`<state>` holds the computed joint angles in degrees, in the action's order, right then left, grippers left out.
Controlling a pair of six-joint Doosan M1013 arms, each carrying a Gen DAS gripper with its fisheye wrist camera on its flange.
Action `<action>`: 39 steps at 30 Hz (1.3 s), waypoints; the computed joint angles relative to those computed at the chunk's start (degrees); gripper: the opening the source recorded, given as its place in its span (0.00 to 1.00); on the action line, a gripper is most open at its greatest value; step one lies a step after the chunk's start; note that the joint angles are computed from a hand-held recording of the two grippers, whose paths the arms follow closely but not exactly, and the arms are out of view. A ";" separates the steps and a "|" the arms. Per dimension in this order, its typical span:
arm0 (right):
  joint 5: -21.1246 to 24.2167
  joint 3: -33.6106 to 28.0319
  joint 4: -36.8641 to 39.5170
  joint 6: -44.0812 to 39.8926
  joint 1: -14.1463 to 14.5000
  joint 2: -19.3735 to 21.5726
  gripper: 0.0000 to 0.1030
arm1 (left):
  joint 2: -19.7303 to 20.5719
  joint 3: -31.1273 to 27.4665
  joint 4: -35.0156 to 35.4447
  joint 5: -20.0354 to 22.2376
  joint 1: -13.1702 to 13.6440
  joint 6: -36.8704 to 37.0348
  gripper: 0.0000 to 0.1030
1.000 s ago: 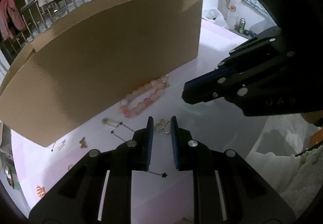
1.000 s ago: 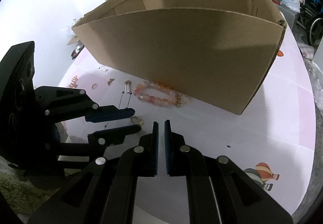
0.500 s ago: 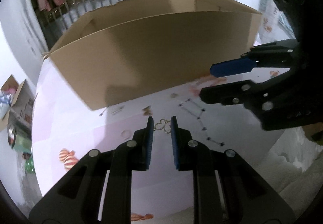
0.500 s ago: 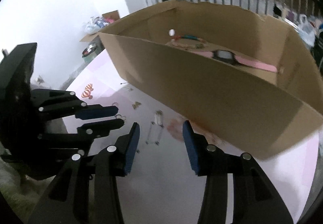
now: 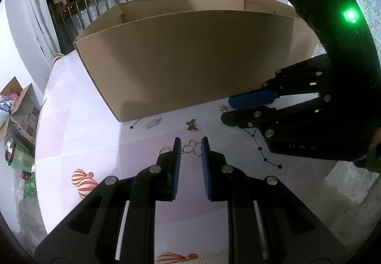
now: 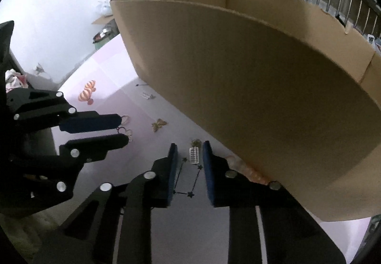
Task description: Organize jewelry
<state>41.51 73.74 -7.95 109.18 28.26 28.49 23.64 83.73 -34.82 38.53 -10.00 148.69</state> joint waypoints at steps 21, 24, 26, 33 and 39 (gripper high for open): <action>-4.24 4.50 -2.21 4.25 1.47 -4.66 0.03 | -3.62 4.66 -8.92 -2.79 1.29 8.72 0.15; -4.66 4.37 -4.18 6.72 1.42 -4.59 0.04 | -4.22 5.38 -9.90 -3.11 1.47 9.81 0.15; -3.32 3.34 -4.07 5.37 1.51 -3.83 0.09 | -4.48 5.73 -9.77 -3.43 1.47 9.90 0.15; -2.05 1.13 -5.09 5.09 1.50 -1.65 0.29 | -4.33 5.58 -9.11 -3.03 1.39 9.01 0.15; -0.06 -0.02 -4.35 3.69 1.42 -0.08 0.20 | -3.43 4.37 -8.11 -2.13 1.45 7.51 0.15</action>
